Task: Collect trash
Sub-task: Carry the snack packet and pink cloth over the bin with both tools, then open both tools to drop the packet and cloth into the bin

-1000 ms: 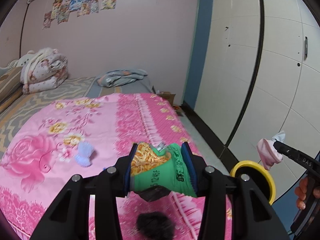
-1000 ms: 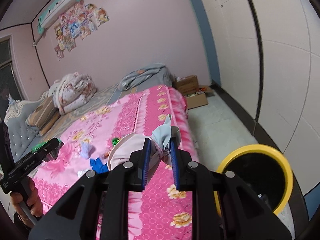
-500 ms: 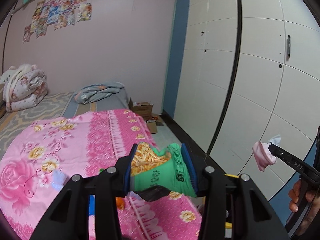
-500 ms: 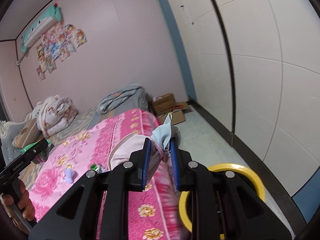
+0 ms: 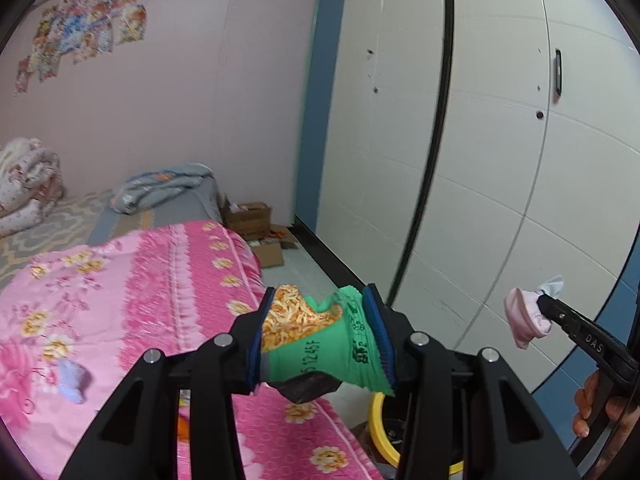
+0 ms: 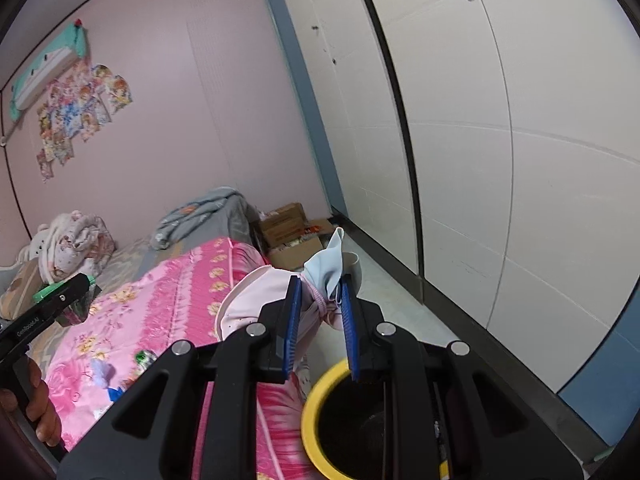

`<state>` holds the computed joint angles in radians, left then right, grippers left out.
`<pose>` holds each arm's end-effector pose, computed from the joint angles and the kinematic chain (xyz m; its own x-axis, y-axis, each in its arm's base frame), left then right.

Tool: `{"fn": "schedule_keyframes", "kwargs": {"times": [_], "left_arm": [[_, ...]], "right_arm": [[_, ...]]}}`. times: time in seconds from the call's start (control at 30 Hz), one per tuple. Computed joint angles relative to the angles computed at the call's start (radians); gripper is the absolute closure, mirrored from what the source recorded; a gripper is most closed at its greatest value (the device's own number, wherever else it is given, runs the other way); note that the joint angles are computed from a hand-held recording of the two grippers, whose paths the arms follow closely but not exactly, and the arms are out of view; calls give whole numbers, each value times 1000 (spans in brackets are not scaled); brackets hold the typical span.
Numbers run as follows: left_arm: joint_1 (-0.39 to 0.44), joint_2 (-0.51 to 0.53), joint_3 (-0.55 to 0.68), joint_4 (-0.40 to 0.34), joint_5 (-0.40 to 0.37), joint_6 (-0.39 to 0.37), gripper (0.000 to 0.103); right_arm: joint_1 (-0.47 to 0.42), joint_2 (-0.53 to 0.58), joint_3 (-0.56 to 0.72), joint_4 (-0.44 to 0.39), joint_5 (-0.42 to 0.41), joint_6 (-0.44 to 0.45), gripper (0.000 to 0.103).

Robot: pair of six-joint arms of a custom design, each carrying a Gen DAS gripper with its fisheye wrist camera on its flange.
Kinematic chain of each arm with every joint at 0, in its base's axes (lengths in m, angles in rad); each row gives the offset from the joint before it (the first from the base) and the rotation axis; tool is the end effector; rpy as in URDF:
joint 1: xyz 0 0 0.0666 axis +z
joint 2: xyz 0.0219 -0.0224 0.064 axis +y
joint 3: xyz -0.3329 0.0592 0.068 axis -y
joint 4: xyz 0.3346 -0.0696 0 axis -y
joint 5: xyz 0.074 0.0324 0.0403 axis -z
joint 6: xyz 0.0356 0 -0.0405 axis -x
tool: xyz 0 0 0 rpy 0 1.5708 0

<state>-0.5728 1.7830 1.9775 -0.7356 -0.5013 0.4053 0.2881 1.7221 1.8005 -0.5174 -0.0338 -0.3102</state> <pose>0.4938 -0.2986 0.4520 -0.4487 -0.1221 -0.8853 -0.0520 0.9925 -0.1105 0.5482 0.1633 0.4289 -0.4837 0.1748 -0.8576 -0.1740 0.9411 0.2900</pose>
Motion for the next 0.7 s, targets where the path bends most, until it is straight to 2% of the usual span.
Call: {"fn": "schedule_keyframes", "kwargs": {"times": [0.3, 0.5, 0.7], "left_arm": [[-10, 177, 85, -1, 100, 17, 62], [-18, 310, 206, -43, 166, 11, 62], [-39, 454, 339, -88, 247, 55, 62]], "right_arm": [[-49, 78, -71, 24, 13, -16, 84], [-61, 121, -99, 31, 37, -28, 84], [-72, 167, -107, 28, 48, -33, 84]]}}
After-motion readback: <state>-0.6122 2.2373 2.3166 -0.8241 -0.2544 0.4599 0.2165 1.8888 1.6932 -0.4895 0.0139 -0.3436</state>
